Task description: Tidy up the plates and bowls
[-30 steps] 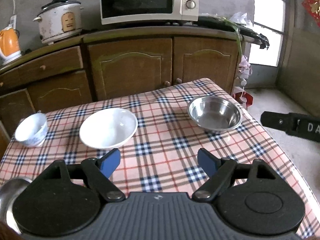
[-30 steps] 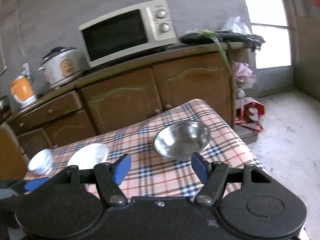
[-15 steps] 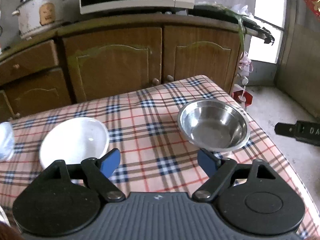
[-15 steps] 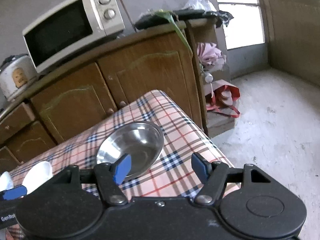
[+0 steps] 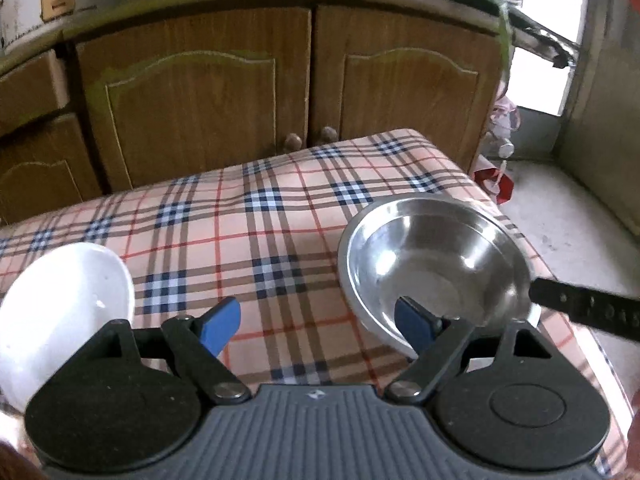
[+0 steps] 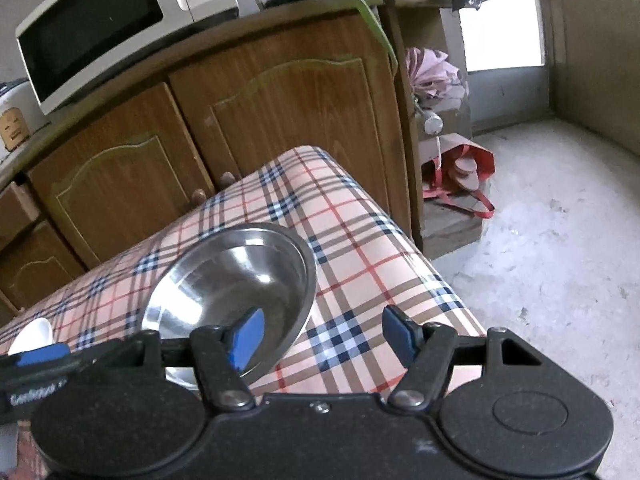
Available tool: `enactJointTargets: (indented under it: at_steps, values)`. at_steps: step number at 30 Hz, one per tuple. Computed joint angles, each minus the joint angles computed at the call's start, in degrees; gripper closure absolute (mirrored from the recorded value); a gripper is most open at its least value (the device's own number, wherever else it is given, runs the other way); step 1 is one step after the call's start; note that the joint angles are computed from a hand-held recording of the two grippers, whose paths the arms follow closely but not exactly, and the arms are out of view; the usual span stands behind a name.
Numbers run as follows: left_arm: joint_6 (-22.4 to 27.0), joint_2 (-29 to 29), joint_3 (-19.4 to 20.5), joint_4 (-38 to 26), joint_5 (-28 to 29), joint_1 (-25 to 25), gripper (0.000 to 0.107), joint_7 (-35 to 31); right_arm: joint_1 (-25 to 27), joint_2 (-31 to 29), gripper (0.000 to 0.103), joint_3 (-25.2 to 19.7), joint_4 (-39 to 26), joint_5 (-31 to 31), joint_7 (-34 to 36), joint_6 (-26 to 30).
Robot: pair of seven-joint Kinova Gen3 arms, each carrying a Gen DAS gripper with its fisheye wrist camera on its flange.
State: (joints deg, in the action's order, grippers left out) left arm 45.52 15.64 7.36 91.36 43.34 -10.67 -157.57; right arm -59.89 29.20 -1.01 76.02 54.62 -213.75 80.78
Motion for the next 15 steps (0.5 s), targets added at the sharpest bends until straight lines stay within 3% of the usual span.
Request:
enactJointTargets:
  at_steps: [9, 12, 15]
  values:
    - [-4.6, 3.8, 1.4, -2.1, -5.0, 3.8, 0.024, 6.6, 2.0, 1.2, 0.024, 0.6, 2.1, 0.0, -2.3, -5.7]
    - [-4.8, 4.9, 2.2, -3.1, -6.1, 4.1, 0.035, 8.6, 2.0, 1.9, 0.029, 1.1, 2.1, 0.6, -2.9, -6.4]
    - [-3.2, 6.2, 2.3, -4.7, -7.5, 4.6, 0.064, 10.4, 2.1, 2.7, 0.048, 1.3, 1.3, 0.5, -1.8, -6.9]
